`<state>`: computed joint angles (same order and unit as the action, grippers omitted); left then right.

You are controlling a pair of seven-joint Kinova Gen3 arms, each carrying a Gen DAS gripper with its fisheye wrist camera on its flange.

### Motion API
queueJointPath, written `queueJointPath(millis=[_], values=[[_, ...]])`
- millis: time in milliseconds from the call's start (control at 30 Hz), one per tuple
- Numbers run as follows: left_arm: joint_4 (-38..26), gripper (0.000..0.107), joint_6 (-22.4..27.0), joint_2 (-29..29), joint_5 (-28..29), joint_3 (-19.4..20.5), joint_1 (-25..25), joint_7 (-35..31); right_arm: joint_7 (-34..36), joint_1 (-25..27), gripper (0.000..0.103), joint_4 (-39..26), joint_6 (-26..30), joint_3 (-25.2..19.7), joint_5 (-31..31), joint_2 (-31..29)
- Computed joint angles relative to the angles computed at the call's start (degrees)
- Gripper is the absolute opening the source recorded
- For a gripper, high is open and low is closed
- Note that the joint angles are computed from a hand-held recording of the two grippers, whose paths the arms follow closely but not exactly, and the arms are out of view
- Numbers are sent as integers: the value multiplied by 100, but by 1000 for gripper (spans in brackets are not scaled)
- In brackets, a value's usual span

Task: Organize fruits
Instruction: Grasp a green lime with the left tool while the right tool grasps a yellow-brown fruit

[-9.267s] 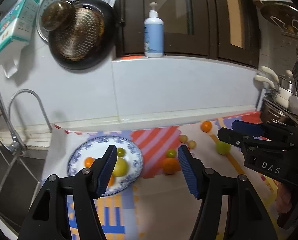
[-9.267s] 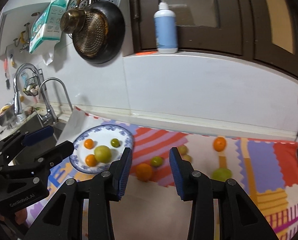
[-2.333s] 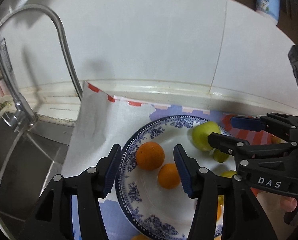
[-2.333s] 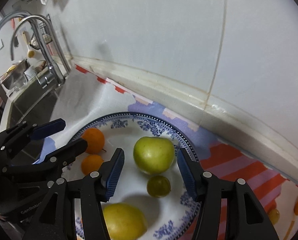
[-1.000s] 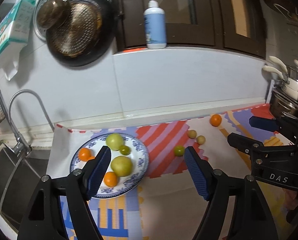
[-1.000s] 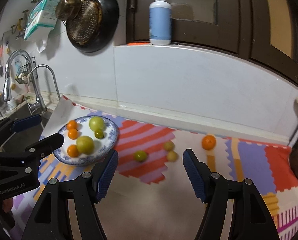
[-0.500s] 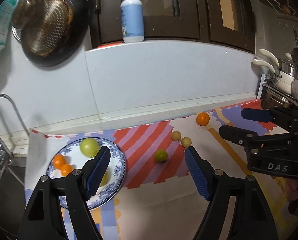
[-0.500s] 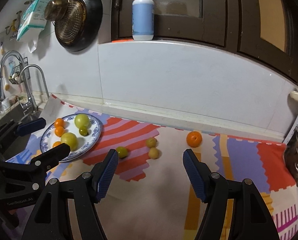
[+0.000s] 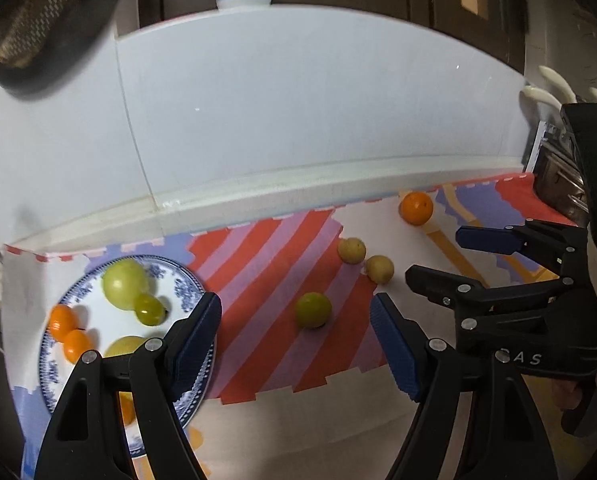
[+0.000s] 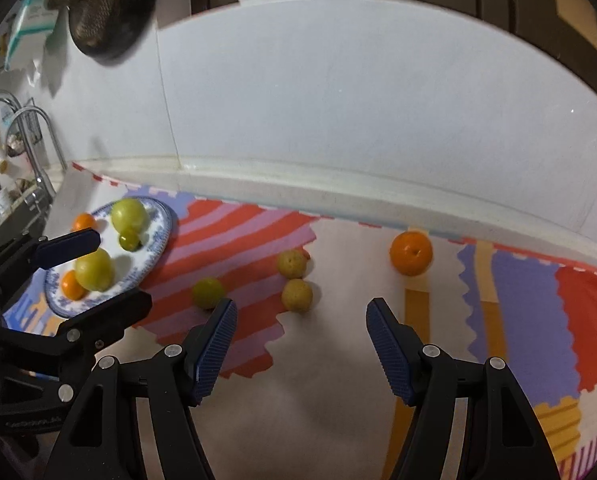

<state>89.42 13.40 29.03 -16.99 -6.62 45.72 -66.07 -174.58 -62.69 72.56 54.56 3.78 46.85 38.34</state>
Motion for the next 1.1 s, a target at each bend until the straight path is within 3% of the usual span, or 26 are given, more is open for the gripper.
queueJointPath(millis=[267, 600, 967, 1100], values=[[-434, 74, 300, 415, 172, 398, -366, -249, 237, 403, 60, 15, -512, -18, -392, 176], [-812, 58, 574, 733, 596, 957, -827, -837, 571, 581, 48, -97, -910, 94, -831, 336], [-1052, 30, 790, 908, 967, 1175, -1003, -1327, 878, 663, 37, -208, -1008, 162, -1206, 436], [-1049, 29, 792, 900, 1018, 1097, -953, -1337, 937, 666, 28, -189, -1074, 184, -1256, 417]])
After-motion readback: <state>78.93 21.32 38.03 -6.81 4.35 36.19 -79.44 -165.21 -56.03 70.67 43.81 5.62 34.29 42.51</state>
